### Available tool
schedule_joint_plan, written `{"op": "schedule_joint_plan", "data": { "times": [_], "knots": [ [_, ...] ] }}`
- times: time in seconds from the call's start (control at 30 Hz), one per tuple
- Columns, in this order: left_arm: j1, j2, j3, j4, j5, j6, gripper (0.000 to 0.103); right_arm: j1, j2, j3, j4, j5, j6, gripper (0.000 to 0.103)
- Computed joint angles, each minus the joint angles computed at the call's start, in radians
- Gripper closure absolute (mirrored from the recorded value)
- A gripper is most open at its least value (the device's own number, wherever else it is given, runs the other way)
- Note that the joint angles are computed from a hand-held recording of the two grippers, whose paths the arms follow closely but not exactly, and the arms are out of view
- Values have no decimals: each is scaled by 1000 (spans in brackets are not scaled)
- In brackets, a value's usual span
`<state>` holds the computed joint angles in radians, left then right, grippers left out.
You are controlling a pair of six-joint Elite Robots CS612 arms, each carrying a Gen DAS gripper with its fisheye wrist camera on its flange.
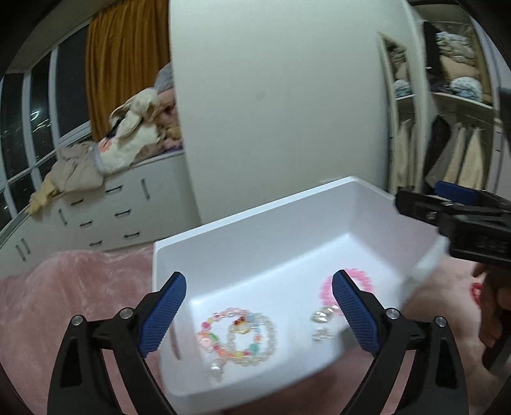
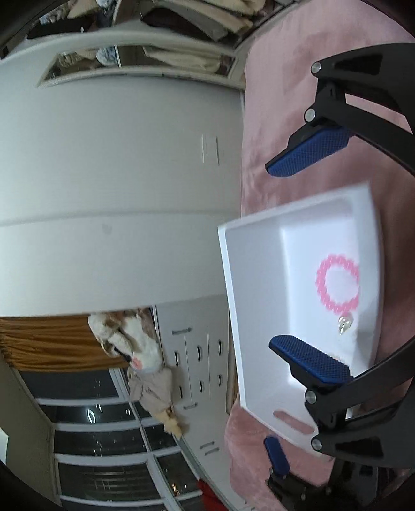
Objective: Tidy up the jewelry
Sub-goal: 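Move both open grippers back toward the red bracelet and gold charm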
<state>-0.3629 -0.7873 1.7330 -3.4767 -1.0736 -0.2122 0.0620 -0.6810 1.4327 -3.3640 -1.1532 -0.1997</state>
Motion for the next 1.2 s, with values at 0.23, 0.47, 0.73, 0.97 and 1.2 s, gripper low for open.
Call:
{"op": "schedule_joint_plan", "data": {
  "times": [0.23, 0.47, 0.73, 0.97, 1.2],
  "knots": [
    [-41, -16, 21, -57, -125, 70, 8, -56, -43, 79, -65, -48, 6, 5],
    [-61, -20, 20, -35, -285, 55, 8, -126, -81, 171, -123, -72, 24, 5],
    [-107, -11, 33, -70, -355, 121, 8, -182, -89, 262, -147, -48, -46, 5],
    [-121, 22, 5, 0, -493, 160, 8, -209, -54, 285, -114, 22, -94, 17],
    [-116, 60, -42, 137, -637, 214, 15, -217, -30, 260, -21, 134, -136, 30]
  ]
}}
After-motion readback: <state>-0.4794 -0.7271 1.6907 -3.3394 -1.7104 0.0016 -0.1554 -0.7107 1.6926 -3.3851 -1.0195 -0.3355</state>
